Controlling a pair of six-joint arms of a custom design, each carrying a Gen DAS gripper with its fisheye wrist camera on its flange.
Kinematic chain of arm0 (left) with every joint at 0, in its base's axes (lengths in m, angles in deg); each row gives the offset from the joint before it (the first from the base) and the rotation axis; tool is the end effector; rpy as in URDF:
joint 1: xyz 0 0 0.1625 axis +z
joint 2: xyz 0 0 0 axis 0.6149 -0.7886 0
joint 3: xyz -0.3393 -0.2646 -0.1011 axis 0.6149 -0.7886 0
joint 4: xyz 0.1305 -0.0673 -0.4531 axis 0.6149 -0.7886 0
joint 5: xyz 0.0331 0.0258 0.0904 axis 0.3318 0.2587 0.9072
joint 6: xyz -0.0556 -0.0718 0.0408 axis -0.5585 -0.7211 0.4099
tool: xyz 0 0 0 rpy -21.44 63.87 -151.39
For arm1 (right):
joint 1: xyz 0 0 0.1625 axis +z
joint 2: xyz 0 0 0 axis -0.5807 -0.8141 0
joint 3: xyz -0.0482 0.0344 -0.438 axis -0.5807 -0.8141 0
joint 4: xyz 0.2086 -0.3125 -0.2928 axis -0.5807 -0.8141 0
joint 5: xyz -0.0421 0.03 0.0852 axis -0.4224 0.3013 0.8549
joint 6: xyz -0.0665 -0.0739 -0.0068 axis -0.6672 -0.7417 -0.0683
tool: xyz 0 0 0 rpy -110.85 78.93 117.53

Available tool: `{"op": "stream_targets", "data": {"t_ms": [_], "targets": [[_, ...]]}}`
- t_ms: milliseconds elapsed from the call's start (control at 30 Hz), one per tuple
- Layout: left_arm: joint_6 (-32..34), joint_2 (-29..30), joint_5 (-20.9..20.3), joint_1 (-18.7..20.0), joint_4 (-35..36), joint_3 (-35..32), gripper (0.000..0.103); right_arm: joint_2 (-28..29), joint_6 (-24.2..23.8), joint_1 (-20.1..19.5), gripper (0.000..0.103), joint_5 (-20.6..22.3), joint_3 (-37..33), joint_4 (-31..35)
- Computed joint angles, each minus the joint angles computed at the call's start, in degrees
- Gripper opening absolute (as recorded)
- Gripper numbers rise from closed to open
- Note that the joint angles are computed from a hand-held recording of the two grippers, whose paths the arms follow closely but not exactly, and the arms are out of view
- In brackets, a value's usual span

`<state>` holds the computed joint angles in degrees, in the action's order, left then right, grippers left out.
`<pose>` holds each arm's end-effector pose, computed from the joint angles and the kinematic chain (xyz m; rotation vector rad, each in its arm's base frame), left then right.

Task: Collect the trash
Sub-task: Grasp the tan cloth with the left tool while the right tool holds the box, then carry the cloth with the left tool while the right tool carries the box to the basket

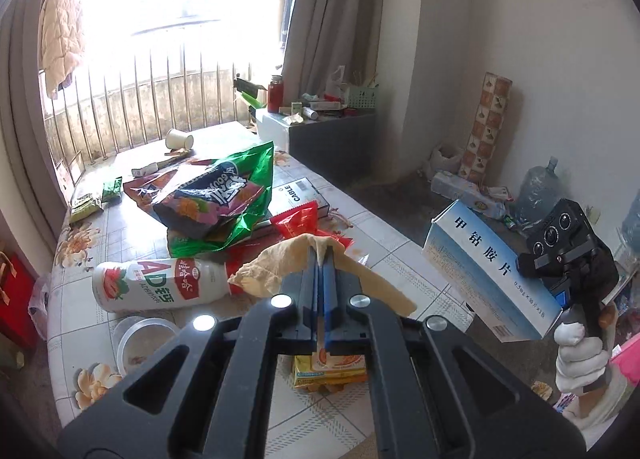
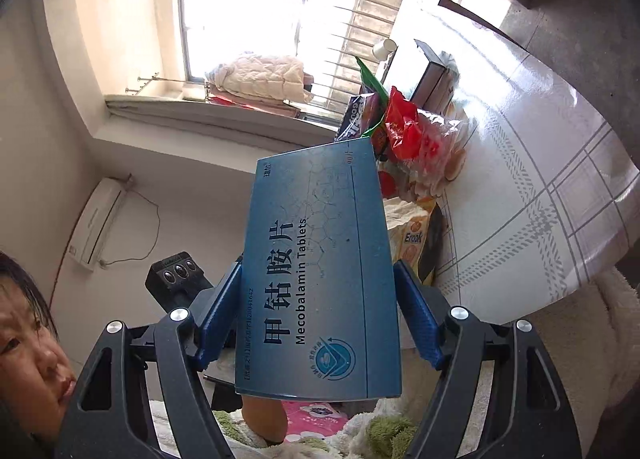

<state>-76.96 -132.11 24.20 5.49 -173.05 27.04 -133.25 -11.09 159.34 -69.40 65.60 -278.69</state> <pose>-0.1332 -0.3927 0.5957 0.9552 2.3636 -0.9874 0.4383 -0.3741 0.0715 -0.0372 2.4294 -0.6566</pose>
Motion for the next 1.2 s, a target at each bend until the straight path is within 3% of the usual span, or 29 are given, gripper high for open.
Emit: {"op": "stream_targets", "data": {"t_ms": [267,533,667,867,1000,1200], "targets": [[0.7,9.3,-8.4,-3.2,-2.7,-2.8,0.000,-8.8,1.6,-0.8,0.073,-10.2,10.1,-11.5],[0.8,25.2,-19.2,-4.8,-5.1,-5.1,0.000,-19.0,4.6,-2.6,0.073,-26.4,21.5,-19.3],[2.5,34.7,-22.0,-5.1,-9.2,-5.9,0.000,-23.7,5.4,-5.8,0.073,-31.1,25.3,-19.6],[1.8,49.4,-20.9,-3.3,-12.7,-8.2,0.000,-27.8,5.3,-15.8,0.073,-29.1,28.6,-19.1],[1.7,57.0,-19.4,-2.1,-14.7,-9.6,0.000,-29.3,4.4,-24.9,0.073,-23.3,29.7,-17.2],[-0.6,66.0,-19.3,0.1,-16.3,-13.1,0.000,-27.0,2.6,-35.0,0.073,-16.6,28.4,-15.2]]}}
